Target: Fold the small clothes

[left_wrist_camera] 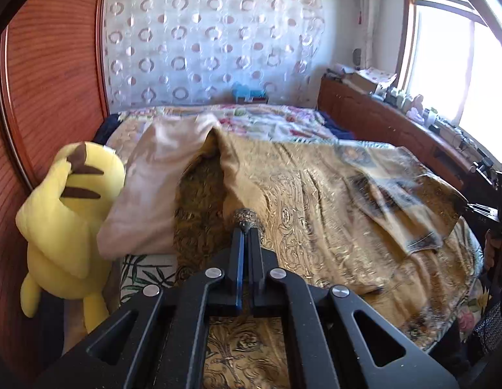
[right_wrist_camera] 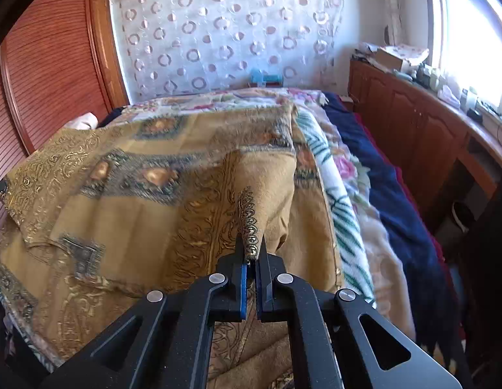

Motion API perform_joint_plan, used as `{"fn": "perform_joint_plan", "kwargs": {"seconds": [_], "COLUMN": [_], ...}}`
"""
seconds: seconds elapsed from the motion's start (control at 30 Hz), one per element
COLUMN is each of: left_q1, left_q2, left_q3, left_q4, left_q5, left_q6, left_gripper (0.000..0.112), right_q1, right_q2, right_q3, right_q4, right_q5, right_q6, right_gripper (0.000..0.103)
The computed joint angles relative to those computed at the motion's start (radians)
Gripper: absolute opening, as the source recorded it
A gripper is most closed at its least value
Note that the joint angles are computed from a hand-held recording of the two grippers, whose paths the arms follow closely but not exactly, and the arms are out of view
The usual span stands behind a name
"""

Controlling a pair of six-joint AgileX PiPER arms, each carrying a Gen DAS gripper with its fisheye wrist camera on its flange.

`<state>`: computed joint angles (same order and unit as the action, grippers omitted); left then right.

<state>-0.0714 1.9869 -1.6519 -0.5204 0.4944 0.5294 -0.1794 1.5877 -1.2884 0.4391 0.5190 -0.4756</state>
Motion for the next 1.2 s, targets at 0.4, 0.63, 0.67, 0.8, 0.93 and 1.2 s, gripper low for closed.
{"fn": "perform_joint_plan", "kwargs": {"seconds": [0.4, 0.63, 0.67, 0.8, 0.93, 1.2], "left_q1": [0.062, 0.103, 0.103, 0.099, 0.084, 0.051], "left_q2": [-0.129, -0.202, -0.199, -0.161, -0.149, -0.157], "left_q3": [0.117, 0.312, 0.325, 0.358, 0.381, 0.400], "left_q4": [-0.235, -0.325, -0.322, -0.286, -0.251, -0.148], "left_q5": [0.026, -0.013, -0.019, -0.046, -0.071, -0.110], "left_q6": [0.201, 0.308, 0.306, 0.270, 0.240, 0.144], "left_gripper": [0.003, 0.003, 0.003, 0.003, 0.003, 0.003], "right_q1": [-0.140, -0.216, -0.217, -0.205, -0.177, -0.131], "right_q2": [-0.153, -0.235, -0.233, -0.195, -0.149, -0.125], "right_q3": [0.026, 0.137, 0.152, 0.177, 0.192, 0.156], "right_q4": [0.263, 0.344, 0.339, 0.290, 0.237, 0.146], "right_q5": [0.145, 0.197, 0.192, 0.167, 0.120, 0.100], "right_q6": [-0.257, -0.391, -0.398, -0.367, -0.324, -0.208], "right_gripper": [0.003, 0.003, 0.003, 0.003, 0.003, 0.003]}}
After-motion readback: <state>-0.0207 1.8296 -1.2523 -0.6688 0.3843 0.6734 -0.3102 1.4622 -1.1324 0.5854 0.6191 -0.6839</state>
